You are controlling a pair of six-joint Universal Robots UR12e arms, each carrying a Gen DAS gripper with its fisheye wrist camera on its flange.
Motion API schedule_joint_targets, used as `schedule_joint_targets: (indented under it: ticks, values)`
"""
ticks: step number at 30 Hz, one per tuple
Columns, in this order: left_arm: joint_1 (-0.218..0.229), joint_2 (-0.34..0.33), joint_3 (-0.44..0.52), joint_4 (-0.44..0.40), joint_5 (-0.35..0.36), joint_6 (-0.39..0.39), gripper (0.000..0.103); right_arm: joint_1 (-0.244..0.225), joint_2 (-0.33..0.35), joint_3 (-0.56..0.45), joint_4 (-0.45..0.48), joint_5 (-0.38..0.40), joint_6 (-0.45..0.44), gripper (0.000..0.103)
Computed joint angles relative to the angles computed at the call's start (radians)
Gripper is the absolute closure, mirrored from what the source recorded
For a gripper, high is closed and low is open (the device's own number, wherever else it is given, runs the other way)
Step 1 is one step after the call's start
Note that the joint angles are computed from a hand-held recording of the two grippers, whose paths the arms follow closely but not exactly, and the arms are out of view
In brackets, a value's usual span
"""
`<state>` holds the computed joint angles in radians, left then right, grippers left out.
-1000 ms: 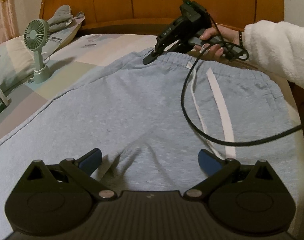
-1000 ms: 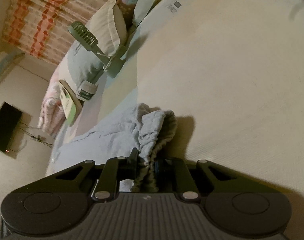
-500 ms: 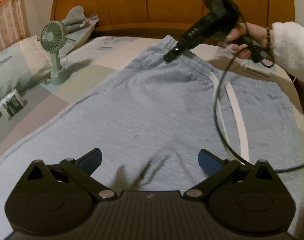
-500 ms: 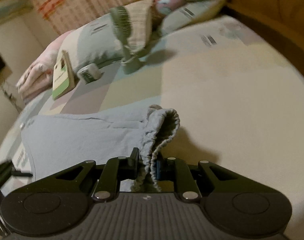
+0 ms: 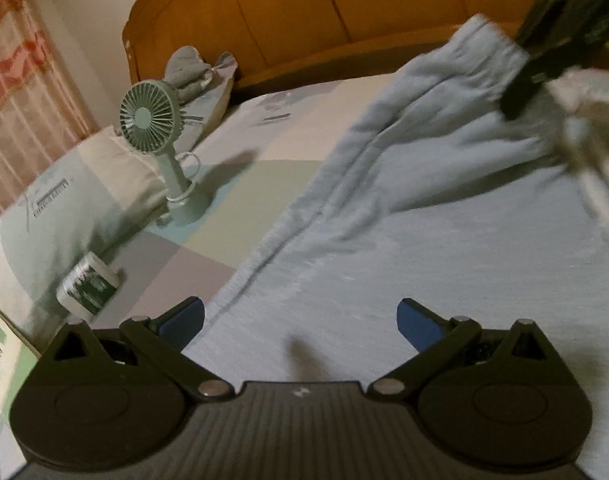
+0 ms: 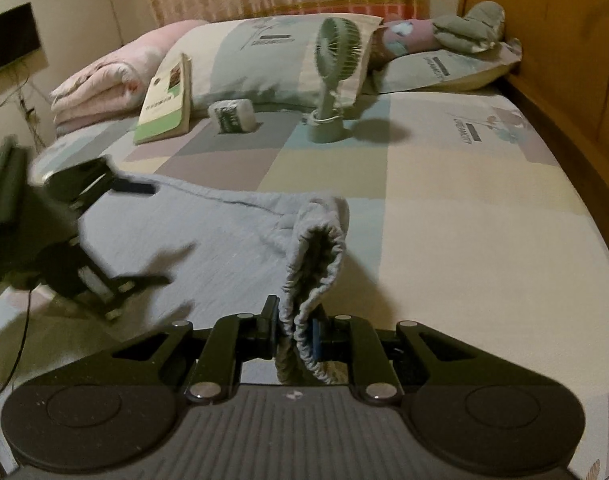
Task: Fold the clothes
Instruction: 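Grasp the waistband edge with the right tool and lift it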
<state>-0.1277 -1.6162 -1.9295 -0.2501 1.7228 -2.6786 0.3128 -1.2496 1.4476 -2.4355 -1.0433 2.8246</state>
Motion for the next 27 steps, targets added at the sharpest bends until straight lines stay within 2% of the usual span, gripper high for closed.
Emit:
schedule_joint_targets:
  ticks: [11,18,27]
  values:
    - [-0.009,-0.092,0.024,0.126,0.062,0.139,0.002,0.037,-0.049,0.062,-0.037,-0.055,-0.143,0.085]
    - [-0.003,-0.104,0.025,0.15,0.07,0.134,0.002,0.077,-0.091,0.117,-0.082,-0.138,-0.309,0.086]
    - [-0.008,-0.105,-0.001,0.235,0.075,0.245,0.002,0.115,-0.131,0.186,-0.142,-0.243,-0.546,0.086]
